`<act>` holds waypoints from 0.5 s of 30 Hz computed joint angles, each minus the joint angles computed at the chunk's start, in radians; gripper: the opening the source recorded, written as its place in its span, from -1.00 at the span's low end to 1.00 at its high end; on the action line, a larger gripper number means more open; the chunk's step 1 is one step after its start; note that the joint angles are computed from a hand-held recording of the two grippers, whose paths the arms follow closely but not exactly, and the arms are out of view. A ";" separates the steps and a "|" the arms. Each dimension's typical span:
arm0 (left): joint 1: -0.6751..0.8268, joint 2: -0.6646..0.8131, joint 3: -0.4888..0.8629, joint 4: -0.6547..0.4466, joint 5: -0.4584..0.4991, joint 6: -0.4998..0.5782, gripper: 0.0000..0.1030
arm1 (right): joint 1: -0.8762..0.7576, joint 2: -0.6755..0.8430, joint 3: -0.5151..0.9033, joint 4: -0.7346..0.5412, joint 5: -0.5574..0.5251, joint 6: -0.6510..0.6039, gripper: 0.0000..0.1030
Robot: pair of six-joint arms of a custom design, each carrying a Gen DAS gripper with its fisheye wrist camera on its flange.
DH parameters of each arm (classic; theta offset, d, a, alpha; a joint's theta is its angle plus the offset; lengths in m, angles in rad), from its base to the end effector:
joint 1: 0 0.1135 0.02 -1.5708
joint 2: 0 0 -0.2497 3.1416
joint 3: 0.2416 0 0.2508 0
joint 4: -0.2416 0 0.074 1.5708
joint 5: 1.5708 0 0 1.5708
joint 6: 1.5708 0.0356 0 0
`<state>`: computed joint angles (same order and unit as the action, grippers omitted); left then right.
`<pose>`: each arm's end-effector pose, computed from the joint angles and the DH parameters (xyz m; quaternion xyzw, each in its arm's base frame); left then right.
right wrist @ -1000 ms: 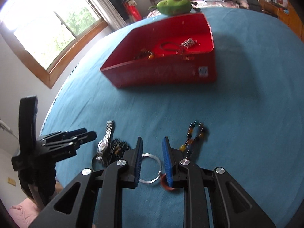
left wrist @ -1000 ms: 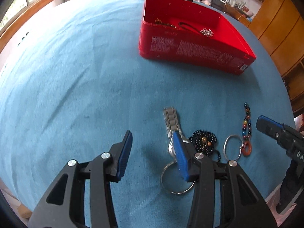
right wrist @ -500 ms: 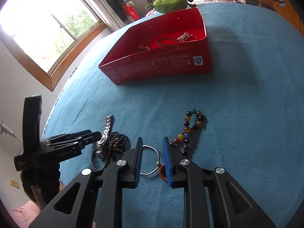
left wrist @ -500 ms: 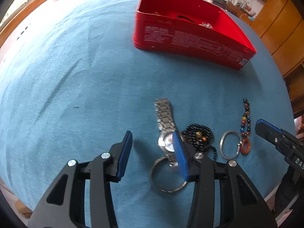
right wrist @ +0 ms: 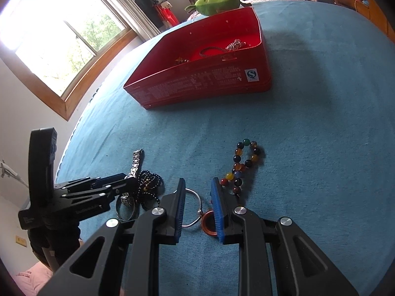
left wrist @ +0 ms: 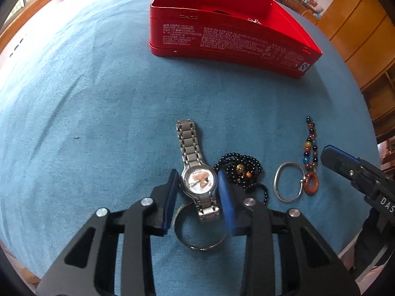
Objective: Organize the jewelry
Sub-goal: 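Grasp the silver watch with the left tool while the right tool grasps the colored bead strand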
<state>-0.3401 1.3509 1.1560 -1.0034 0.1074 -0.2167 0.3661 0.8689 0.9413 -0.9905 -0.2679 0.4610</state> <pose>0.2399 -0.0890 0.2670 0.0704 0.9788 -0.1015 0.1633 0.1489 0.0672 0.2956 0.0018 0.9397 0.2435 0.2401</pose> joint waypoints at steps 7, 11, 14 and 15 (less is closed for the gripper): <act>0.043 -0.030 -0.020 0.006 0.049 0.035 -0.40 | -0.040 0.013 -0.003 -0.008 -0.011 -0.007 -0.57; 0.121 -0.073 -0.005 -0.016 0.095 0.081 -0.40 | -0.067 0.020 0.003 -0.030 0.003 -0.009 -0.57; 0.164 -0.095 0.006 -0.021 0.107 0.101 -0.40 | -0.082 0.036 0.006 -0.036 0.012 -0.010 -0.57; 0.179 -0.101 0.011 -0.020 0.106 0.106 -0.40 | -0.087 0.045 0.005 -0.037 0.012 -0.009 -0.57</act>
